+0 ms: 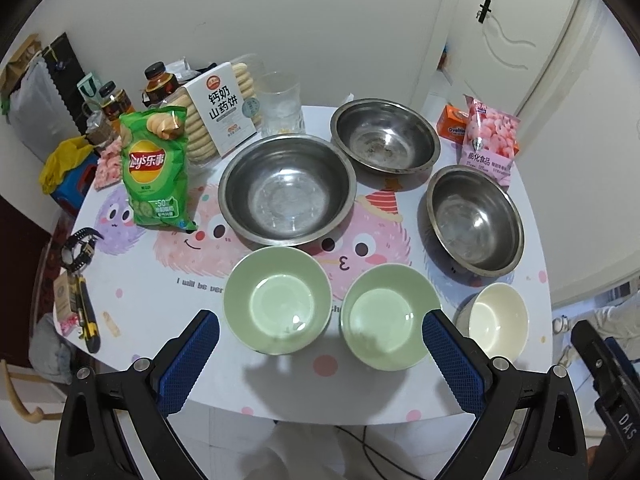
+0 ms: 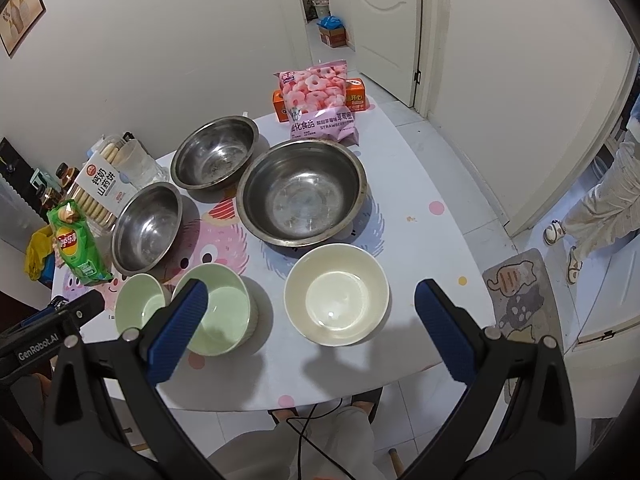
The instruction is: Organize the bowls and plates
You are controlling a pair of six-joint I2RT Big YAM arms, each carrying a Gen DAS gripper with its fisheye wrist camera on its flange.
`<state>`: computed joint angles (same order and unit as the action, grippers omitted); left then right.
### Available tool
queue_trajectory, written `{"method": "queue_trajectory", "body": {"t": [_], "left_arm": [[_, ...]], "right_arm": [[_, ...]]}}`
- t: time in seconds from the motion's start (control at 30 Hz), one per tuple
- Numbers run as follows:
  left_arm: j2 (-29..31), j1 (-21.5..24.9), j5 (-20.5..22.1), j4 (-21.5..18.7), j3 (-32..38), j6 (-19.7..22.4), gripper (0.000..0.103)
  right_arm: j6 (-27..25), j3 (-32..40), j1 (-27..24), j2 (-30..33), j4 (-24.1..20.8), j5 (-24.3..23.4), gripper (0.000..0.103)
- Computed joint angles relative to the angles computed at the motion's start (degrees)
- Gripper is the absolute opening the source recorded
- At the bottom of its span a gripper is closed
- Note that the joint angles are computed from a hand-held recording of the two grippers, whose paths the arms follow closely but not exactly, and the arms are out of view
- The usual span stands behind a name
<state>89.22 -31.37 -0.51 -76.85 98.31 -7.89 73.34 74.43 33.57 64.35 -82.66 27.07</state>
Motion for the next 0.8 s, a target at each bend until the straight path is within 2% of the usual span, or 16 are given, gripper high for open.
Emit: {"method": "queue_trajectory", "body": {"t": [0.13, 0.2, 0.3, 0.5, 0.63, 0.7, 0.8], "left_arm": [[0.4, -0.3, 1.5, -0.4, 0.1, -0.6, 0.103], [0.5, -0.5, 4.5, -0.4, -0.3, -0.6, 0.103], [0.3, -2.2, 8.4, 1.1, -1.6, 1.6, 0.103], [1.2, -9.9, 7.1, 5.9, -4.4, 9.4, 0.103], [2.2, -11.9, 8.1, 6.9, -5.1, 8.3, 0.102], [2.9, -12.2, 8.8, 7.2, -5.2, 6.7, 0.102], [3.4, -12.3, 9.5, 8.3, -5.8, 7.4, 0.102]], "right_arm": [[1.2, -1.2, -0.4, -0.8, -0.2, -0.9, 0.103], [3.4, -2.4, -0.4, -1.9, -1.4, -0.8, 0.103], [5.5, -4.4, -1.1, -3.2, -2.8, -2.0, 0.103], [6.7, -10.2, -4.1, -6.8, -2.5, -7.2, 0.103], [6.2, -13.3, -6.4, -9.0, -2.0, -9.6, 0.103], [4.8, -15.9, -8.6, -11.2, 0.7, -12.0, 0.103], [1.9, -18.2, -11.2, -12.9, 3.8, -14.3, 0.103]]}}
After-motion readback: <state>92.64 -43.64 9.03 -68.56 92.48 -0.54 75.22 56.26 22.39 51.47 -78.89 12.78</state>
